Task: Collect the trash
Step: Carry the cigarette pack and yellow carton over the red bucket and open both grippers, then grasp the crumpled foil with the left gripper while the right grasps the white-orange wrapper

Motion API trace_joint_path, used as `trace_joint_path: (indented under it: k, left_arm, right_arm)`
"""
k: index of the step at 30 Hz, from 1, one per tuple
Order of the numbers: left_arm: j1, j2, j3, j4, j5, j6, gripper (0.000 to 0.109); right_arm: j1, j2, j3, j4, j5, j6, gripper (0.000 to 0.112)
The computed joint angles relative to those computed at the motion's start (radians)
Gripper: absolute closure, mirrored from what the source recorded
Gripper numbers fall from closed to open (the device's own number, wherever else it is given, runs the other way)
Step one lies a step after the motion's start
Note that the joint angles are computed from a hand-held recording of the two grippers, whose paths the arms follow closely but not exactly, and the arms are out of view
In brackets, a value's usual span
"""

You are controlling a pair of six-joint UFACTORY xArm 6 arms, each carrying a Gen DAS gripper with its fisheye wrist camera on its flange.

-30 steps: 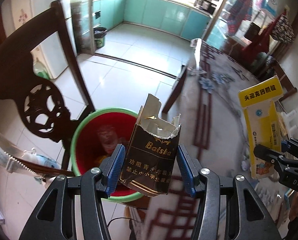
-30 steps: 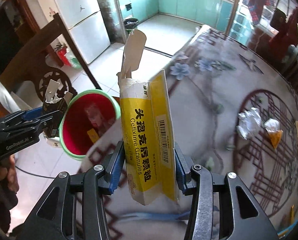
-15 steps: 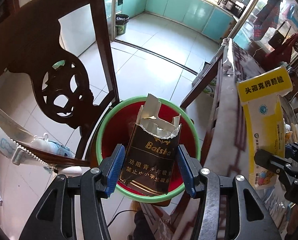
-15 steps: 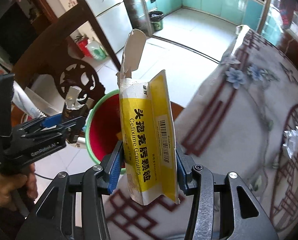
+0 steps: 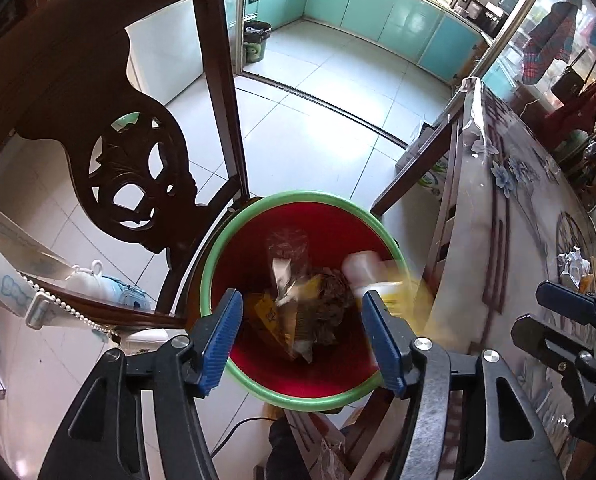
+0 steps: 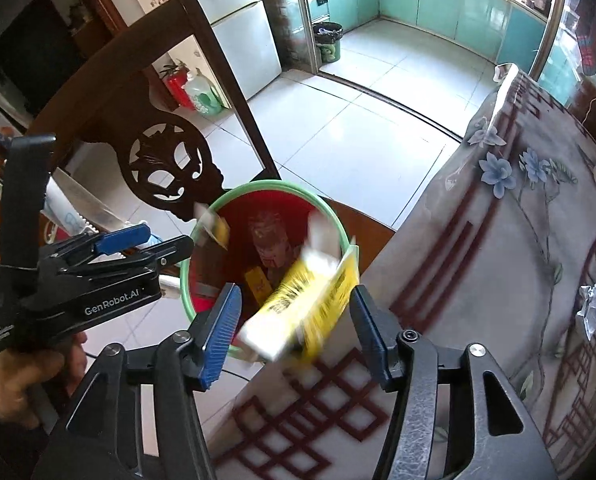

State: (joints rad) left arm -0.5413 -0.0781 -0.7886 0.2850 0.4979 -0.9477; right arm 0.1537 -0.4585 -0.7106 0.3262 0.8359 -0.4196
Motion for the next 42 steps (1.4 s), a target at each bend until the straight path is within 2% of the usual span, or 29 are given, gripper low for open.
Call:
trace_joint_path:
  k: [9, 14, 18, 23, 26, 30, 33, 38, 40, 42]
  left_arm:
    - [-0.047, 0.003, -0.038, 0.041, 0.032, -0.045, 0.048]
    - [-0.096, 0.026, -0.097, 0.063, 0.056, -0.055, 0.048]
    - [-0.141, 0.063, -0.164, 0.086, 0.077, -0.067, 0.048]
    - [-0.203, 0.142, -0.275, 0.081, 0.087, -0.063, 0.048]
    - [-0.255, 0.218, -0.380, 0.065, 0.098, -0.042, 0.048]
    - [-0.319, 0.320, -0.523, 0.048, 0.121, -0.028, 0.048]
    - [-0.367, 0.420, -0.670, 0.026, 0.160, -0.015, 0.048]
    - [-0.434, 0.578, -0.913, -0.023, 0.234, 0.032, 0.048]
    - [-0.461, 0.655, -1.040, -0.033, 0.299, 0.055, 0.048]
    - [-0.475, 0.718, -1.143, -0.045, 0.347, 0.072, 0.048]
  right_arm:
    - [-0.048, -0.045, 0.013, 0.022, 0.021, -0.029, 0.053]
    - [-0.124, -0.091, 0.033, 0.061, 0.045, -0.082, 0.052]
    - [-0.240, -0.129, 0.051, 0.078, 0.069, -0.149, 0.050]
    - [-0.489, -0.109, 0.021, 0.070, 0.075, -0.241, 0.049]
    - [-0.655, -0.020, -0.056, 0.052, 0.042, -0.288, 0.049]
    - [-0.794, 0.137, -0.185, 0.018, -0.034, -0.351, 0.045]
    - [-0.839, 0.286, -0.303, -0.023, -0.053, -0.380, 0.044]
    - [-0.833, 0.511, -0.460, -0.137, -0.060, -0.392, 0.044]
    - [-0.841, 0.568, -0.503, -0.113, -0.022, -0.442, 0.044]
    - [-0.828, 0.604, -0.516, -0.088, -0.036, -0.475, 0.044]
